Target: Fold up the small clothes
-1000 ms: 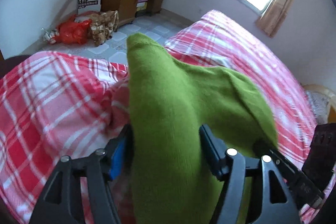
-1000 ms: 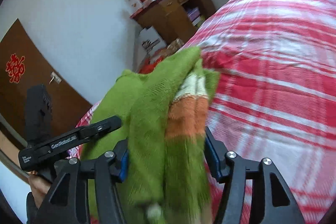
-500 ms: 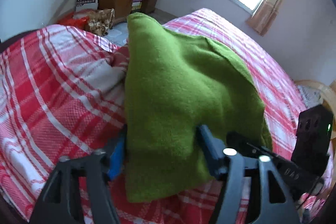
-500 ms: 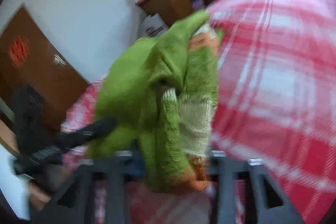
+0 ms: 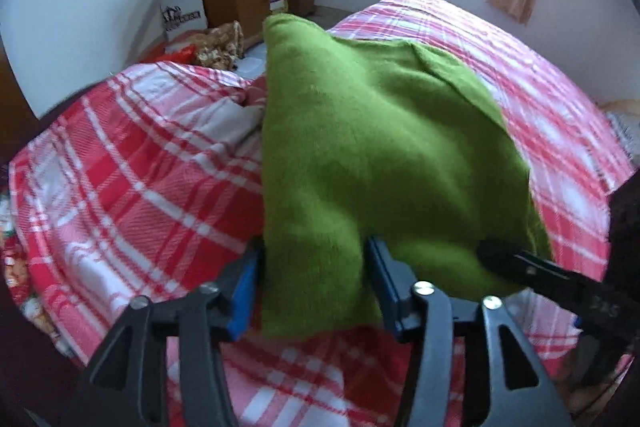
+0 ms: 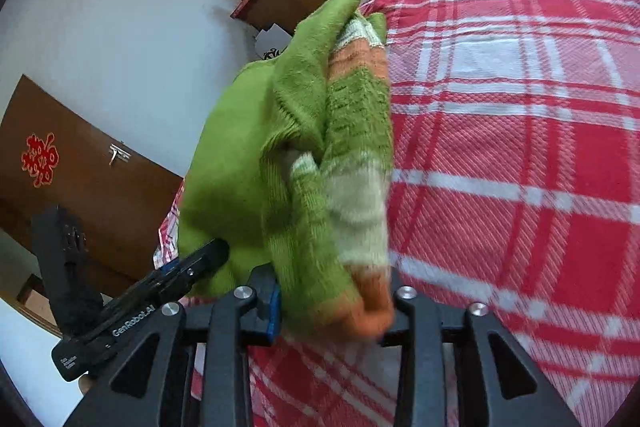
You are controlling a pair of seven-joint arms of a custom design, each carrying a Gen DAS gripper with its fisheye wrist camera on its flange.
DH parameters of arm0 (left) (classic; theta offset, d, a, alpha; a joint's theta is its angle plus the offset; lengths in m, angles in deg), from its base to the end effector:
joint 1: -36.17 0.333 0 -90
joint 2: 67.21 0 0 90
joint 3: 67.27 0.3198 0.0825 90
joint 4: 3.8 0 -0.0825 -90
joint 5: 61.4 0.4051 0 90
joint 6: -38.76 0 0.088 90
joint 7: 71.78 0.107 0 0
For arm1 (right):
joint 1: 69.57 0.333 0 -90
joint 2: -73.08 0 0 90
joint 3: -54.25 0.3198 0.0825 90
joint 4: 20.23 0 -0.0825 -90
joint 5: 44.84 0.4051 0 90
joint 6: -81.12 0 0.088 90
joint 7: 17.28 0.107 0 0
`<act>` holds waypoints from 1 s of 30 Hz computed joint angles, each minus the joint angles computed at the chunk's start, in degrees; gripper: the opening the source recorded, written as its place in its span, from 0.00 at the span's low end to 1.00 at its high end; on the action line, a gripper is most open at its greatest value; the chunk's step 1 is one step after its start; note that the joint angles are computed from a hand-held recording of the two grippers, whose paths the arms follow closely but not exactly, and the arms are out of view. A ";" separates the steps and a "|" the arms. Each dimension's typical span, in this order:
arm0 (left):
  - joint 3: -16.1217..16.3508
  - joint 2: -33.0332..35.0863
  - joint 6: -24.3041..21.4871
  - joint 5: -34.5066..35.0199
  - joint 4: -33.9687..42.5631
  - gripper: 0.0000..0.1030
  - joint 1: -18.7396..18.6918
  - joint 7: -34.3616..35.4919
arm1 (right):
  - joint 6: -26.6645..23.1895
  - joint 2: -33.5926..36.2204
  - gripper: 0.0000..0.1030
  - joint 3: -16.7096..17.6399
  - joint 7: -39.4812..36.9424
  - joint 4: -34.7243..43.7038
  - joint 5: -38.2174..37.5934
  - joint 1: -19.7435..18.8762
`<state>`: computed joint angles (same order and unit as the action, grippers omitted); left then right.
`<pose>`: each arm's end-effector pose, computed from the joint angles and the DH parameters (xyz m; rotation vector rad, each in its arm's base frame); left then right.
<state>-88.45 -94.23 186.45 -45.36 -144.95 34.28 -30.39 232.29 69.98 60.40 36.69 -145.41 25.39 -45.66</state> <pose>0.4259 -0.1992 0.5078 -2.0537 1.6122 -0.6274 0.5069 0.2663 0.4465 -1.7196 1.4292 0.2729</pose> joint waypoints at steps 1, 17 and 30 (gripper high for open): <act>-1.11 -0.67 -1.08 1.50 0.12 0.57 0.71 -0.82 | 0.62 -1.24 0.44 0.18 1.07 -1.20 -1.31 0.03; -8.20 -10.45 -7.78 12.58 -0.35 0.93 0.84 -10.87 | 20.58 -24.16 0.63 14.53 38.93 -19.46 -45.33 -11.24; -11.20 -16.93 -10.39 13.81 1.02 1.00 0.17 -11.75 | 20.32 -42.39 0.64 28.55 57.91 -23.70 -62.31 -25.74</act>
<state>-99.65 -111.16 176.05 -31.55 -143.94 34.45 -42.14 252.61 27.59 88.94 94.60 -169.11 -36.92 -71.40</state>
